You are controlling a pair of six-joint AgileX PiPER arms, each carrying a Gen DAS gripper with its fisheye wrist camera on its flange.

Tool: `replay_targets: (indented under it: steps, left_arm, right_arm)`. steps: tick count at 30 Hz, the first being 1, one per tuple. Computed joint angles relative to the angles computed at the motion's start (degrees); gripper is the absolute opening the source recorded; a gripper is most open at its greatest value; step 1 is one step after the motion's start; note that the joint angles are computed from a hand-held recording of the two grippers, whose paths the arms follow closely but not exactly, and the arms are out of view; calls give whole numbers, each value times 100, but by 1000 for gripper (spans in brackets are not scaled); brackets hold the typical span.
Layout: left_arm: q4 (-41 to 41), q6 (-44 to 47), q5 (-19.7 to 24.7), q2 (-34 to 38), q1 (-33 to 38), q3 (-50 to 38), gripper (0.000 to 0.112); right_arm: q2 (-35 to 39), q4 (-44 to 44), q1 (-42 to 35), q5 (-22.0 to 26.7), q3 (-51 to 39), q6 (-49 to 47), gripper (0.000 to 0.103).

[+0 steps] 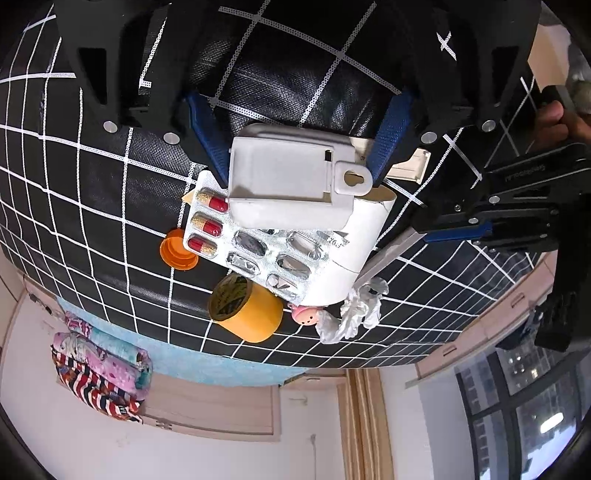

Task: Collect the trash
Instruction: 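Grasp the silver metal tube with left tool while right tool grasps the white plastic box, then lift both held items and carry them down toward the black trash bin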

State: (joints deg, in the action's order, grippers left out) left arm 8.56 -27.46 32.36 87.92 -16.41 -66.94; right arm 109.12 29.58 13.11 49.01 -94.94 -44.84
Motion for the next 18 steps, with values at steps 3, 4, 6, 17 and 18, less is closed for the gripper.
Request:
replay_targets:
  steps: [3, 4, 6, 17, 18]
  left_arm:
    - [79, -76, -11, -71, -22, 59, 13]
    - [107, -98, -10, -108, -35, 78, 13]
    - [254, -263, -12, -195, -110, 121, 12]
    - [950, -1059, 121, -945, -551, 492, 12]
    - [996, -1091, 164, -1019, -585, 504, 12]
  right_arm:
    - [-49, 17, -12, -30, 61, 10, 73]
    - [-69, -3, -13, -33, 78, 20, 73]
    - [-139, 41, -30, -45, 151, -29, 73]
    - [-782, 392, -188, -61, 785, -362, 73]
    - [-867, 417, -204, -80, 878, -395, 73]
